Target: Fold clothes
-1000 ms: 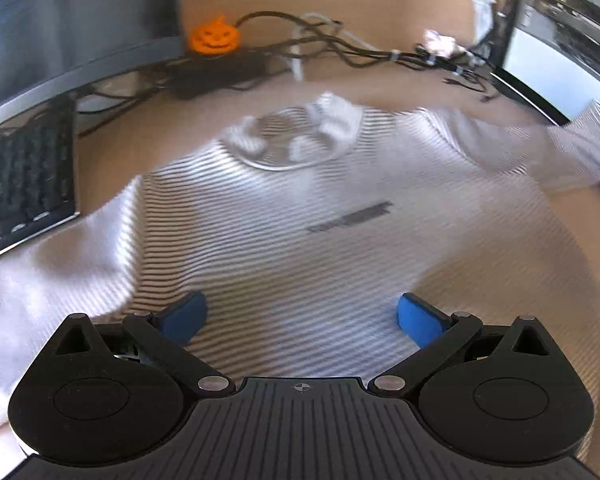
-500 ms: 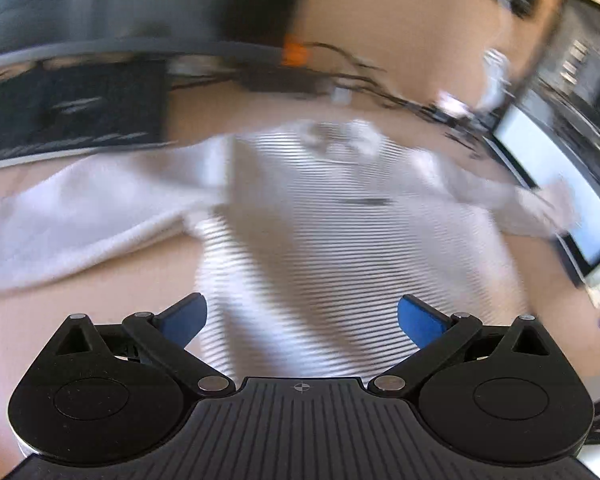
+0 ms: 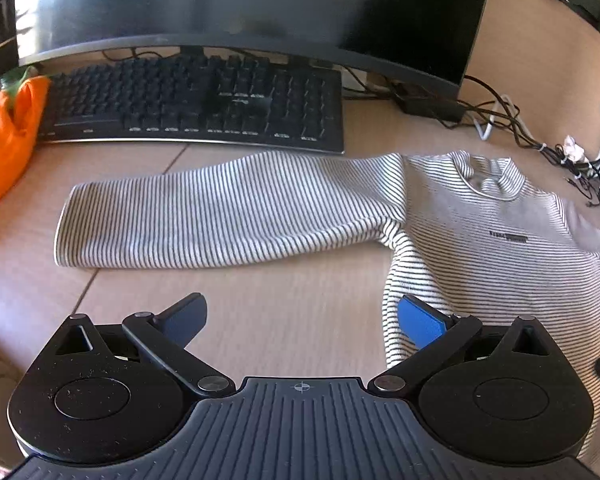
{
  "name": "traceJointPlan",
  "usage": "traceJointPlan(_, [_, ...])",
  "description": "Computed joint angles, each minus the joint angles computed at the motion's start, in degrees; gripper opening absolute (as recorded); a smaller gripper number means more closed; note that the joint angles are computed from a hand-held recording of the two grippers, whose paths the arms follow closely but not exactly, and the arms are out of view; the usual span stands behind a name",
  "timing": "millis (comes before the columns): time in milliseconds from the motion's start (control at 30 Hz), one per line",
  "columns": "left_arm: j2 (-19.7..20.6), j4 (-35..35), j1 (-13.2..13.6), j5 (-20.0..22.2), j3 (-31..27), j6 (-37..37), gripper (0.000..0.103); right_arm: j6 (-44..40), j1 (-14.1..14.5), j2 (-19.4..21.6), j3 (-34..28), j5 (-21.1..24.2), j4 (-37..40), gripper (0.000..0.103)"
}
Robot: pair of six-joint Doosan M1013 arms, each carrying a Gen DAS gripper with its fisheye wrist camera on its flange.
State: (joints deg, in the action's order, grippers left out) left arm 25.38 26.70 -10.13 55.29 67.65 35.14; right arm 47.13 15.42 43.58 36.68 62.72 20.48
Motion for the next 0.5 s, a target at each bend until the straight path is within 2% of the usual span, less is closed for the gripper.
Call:
traceJointPlan(100, [-0.3, -1.7, 0.2, -2.7, 0.5, 0.5, 0.103, 1.8, 0.3, 1.8, -2.5, 2.2, 0.2, 0.103])
traceJointPlan(133, [-0.3, -2.4, 0.2, -3.6, 0.5, 1.1, 0.103, 3.2, 0.3, 1.7, -2.2, 1.0, -0.2, 0.103])
traceJointPlan(167, [0.0, -3.1, 0.1, -4.3, 0.2, 2.1, 0.103, 4.6, 0.2, 1.2, -1.3, -1.3, -0.8, 0.103])
traceJointPlan(267, [1.3, -6.1, -0.2, -6.8, -1.6, 5.8, 0.103, 10.4, -0.2, -1.6, 4.2, -14.2, -7.8, 0.103])
traceJointPlan(333, [2.6, -11.2, 0.0, -9.8, -3.6, 10.7, 0.103, 14.6, -0.6, -2.5, 6.0, -19.7, -14.2, 0.093])
traceJointPlan(400, [4.8, -18.2, 0.1, -12.0, -6.9, 17.8, 0.103, 18.6, -1.1, -2.2, 5.8, -21.9, -20.7, 0.065])
traceJointPlan(467, [7.8, -23.6, -0.2, -11.0, -11.9, 23.8, 0.103, 23.9, -1.2, -1.7, 5.6, -23.5, -28.3, 0.047])
traceJointPlan(500, [9.4, -25.8, -0.5, -10.0, -14.7, 26.6, 0.103, 26.7, -1.3, -1.4, 5.4, -24.3, -32.1, 0.044])
